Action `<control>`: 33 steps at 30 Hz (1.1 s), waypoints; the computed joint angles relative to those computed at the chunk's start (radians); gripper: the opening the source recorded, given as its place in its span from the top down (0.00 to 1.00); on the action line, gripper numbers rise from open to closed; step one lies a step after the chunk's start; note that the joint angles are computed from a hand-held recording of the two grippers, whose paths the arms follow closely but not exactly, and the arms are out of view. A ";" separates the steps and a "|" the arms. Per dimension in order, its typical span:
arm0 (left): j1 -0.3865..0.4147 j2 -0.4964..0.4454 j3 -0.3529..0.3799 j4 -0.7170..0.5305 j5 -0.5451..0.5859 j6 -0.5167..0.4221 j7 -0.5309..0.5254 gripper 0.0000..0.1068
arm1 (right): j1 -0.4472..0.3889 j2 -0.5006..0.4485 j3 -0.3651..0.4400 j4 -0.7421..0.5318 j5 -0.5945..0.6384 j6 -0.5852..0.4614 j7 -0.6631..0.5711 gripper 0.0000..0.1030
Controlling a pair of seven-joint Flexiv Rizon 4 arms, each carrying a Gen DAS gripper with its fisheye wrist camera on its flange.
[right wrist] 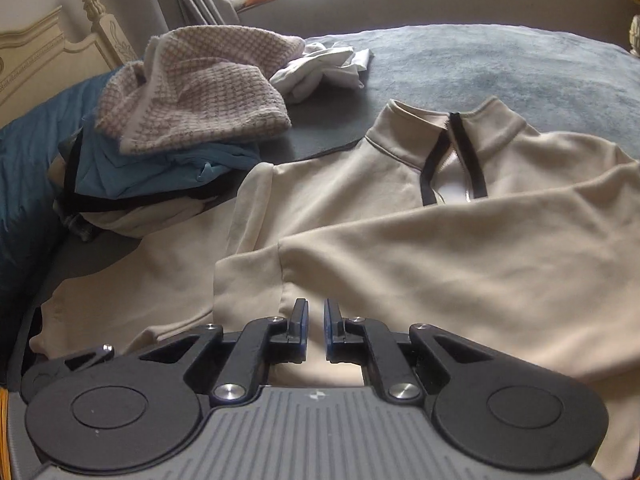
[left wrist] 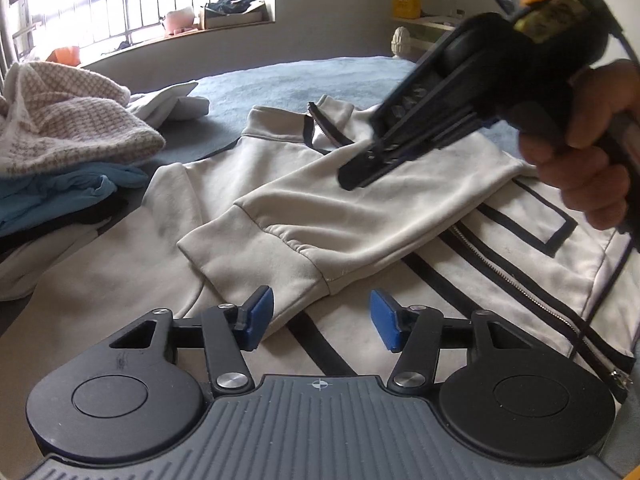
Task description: Fold clothes
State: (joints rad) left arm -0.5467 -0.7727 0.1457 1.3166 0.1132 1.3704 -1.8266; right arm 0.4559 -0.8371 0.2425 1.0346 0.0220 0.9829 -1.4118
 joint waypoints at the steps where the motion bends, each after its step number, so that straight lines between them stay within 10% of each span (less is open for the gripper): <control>1: 0.012 -0.011 -0.012 -0.005 -0.002 0.014 0.010 0.54 | 0.008 -0.031 -0.001 -0.040 -0.007 -0.005 -0.006 0.93; 10: 0.081 -0.057 -0.090 -0.004 -0.070 0.049 0.107 0.58 | 0.076 -0.298 -0.040 -0.387 0.001 -0.064 0.065 0.96; 21: 0.086 -0.060 -0.116 0.035 -0.152 0.118 0.184 0.52 | 0.085 -0.375 -0.059 -0.518 0.025 -0.071 0.108 0.98; 28: 0.102 -0.048 -0.143 0.045 -0.202 0.097 0.199 0.51 | 0.039 -0.239 -0.074 -0.286 0.065 0.136 0.252 0.94; 33: 0.110 -0.048 -0.151 0.044 -0.223 0.087 0.196 0.50 | -0.007 -0.204 -0.095 -0.188 0.036 0.100 0.427 0.99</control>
State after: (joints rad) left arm -0.4371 -0.8203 -0.0057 1.3603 -0.1100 1.4575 -1.6305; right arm 0.4486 -1.0415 0.1474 0.8462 0.0581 1.0829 -0.9847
